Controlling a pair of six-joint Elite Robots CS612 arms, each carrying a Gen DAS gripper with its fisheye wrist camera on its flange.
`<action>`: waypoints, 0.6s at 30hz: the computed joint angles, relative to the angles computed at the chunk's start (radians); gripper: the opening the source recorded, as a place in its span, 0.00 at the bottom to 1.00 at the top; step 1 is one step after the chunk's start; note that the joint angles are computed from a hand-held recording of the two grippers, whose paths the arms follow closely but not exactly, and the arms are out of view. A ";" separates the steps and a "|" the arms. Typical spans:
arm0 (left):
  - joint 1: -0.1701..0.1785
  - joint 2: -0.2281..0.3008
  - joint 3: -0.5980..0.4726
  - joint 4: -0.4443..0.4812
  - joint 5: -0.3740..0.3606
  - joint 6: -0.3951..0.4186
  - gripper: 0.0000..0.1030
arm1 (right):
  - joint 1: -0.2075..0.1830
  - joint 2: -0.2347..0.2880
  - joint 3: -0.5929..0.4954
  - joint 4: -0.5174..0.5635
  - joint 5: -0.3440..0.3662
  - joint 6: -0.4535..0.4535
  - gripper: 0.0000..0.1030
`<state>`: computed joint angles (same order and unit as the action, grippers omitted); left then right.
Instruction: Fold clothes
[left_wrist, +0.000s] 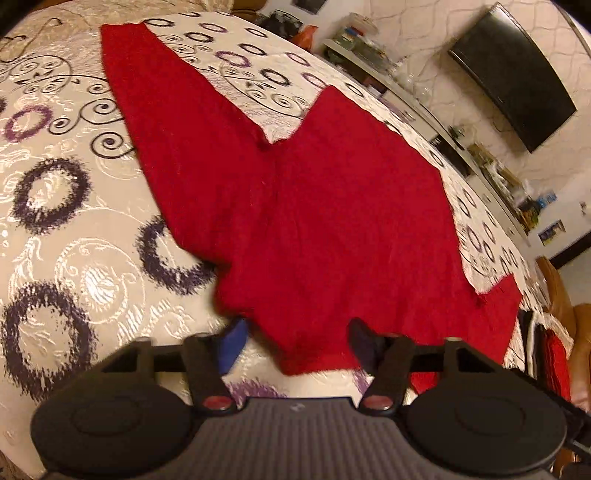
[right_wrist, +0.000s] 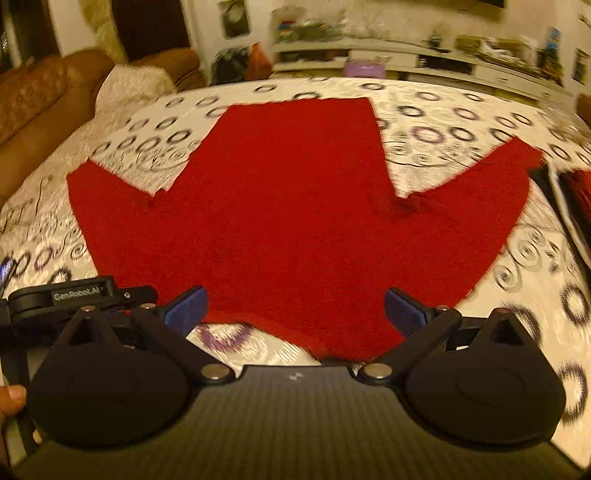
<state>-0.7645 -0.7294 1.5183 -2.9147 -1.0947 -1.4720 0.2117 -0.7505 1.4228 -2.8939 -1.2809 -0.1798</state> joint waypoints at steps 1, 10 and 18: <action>0.001 0.001 -0.001 0.006 0.005 -0.015 0.37 | 0.003 0.009 -0.023 0.016 0.019 -0.021 1.00; -0.015 0.013 -0.015 0.075 0.095 -0.069 0.09 | 0.086 0.187 -0.459 0.551 0.238 -0.313 1.00; -0.024 0.014 0.001 0.042 0.122 -0.037 0.09 | 0.212 0.356 -0.760 0.805 0.115 -0.532 0.80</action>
